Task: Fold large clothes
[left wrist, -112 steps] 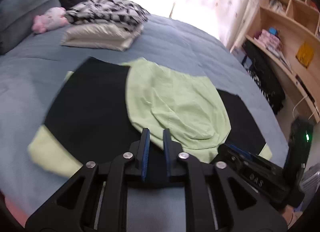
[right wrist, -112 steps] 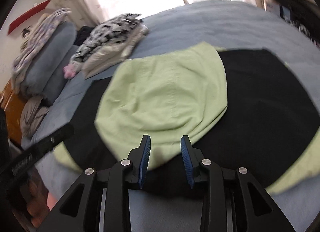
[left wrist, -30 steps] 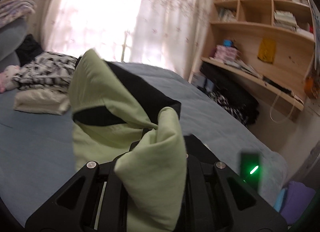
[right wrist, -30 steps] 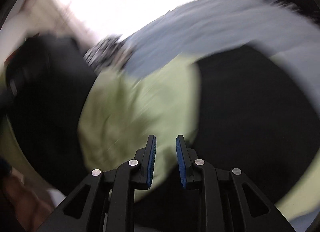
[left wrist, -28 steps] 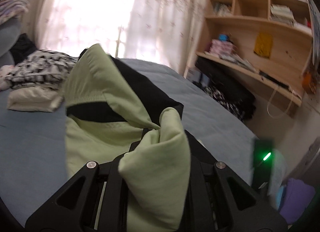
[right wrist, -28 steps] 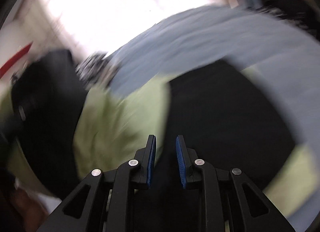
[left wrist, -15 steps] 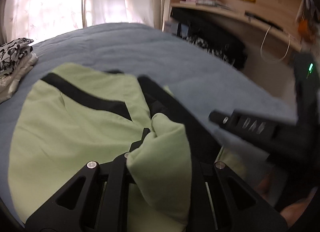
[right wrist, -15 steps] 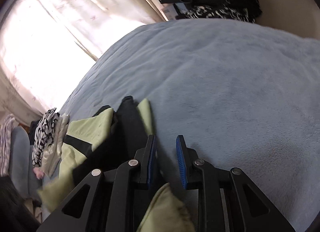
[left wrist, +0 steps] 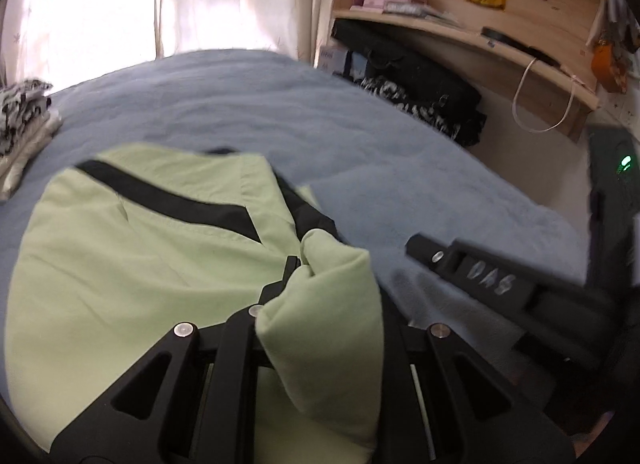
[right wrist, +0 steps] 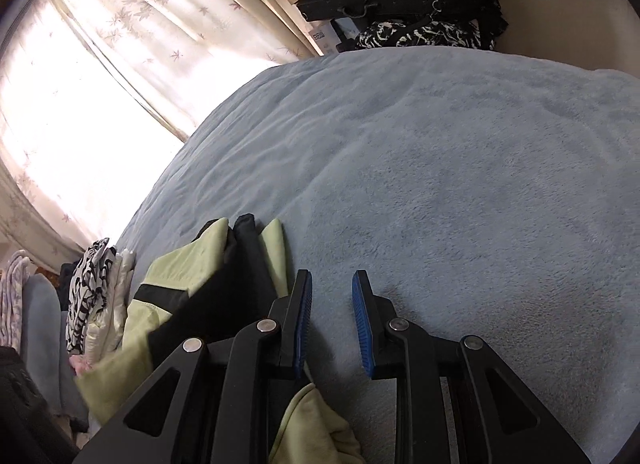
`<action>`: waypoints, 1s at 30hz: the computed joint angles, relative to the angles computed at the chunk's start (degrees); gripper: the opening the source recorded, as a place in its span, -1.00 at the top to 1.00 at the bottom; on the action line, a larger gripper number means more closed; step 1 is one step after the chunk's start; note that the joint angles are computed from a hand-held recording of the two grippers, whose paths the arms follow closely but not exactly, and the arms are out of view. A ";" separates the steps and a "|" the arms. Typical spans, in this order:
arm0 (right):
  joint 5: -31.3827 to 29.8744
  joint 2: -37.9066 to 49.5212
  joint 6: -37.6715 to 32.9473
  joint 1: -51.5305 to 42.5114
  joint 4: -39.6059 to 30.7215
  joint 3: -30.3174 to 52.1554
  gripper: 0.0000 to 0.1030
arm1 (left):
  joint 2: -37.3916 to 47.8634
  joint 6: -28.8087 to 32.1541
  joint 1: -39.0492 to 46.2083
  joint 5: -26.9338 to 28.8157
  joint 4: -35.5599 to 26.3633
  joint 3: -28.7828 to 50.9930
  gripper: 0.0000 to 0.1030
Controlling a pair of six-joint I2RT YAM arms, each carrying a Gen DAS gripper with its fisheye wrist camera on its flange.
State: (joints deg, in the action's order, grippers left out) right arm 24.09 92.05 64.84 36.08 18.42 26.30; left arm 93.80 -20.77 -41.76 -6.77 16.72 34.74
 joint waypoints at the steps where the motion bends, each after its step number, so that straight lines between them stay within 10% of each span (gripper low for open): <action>1: -0.32 0.35 0.29 -0.01 -0.27 0.14 0.59 | 0.61 -0.60 1.49 2.63 -0.55 0.34 0.82; 4: -0.77 0.43 0.91 -0.40 -0.65 -0.12 0.59 | 0.74 -0.18 4.97 7.89 -5.18 2.65 0.64; 6: -0.54 0.00 1.25 -0.38 -0.67 -0.45 0.59 | -0.52 1.44 6.60 12.65 -9.29 3.96 -0.11; 8: -0.10 -1.46 1.88 -0.09 -0.55 -1.17 0.58 | -3.67 1.80 7.14 12.20 -10.61 2.93 -0.24; 18: 0.99 -19.45 -1.03 2.70 -12.64 -2.22 0.58 | -28.59 7.07 18.07 13.42 -27.70 -1.37 -0.30; 22: -1.72 -22.75 -3.50 5.84 -16.37 -0.32 0.23 | -33.31 11.27 30.05 15.72 -33.76 -2.57 -0.30; 30: -34.12 -11.56 -8.29 -4.50 -10.92 5.37 0.22 | -27.21 21.35 50.81 23.73 -36.21 -4.73 -0.30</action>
State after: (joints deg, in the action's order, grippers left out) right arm -10.03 80.50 56.55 31.58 7.50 31.67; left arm 66.59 0.58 9.05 16.95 -19.49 30.02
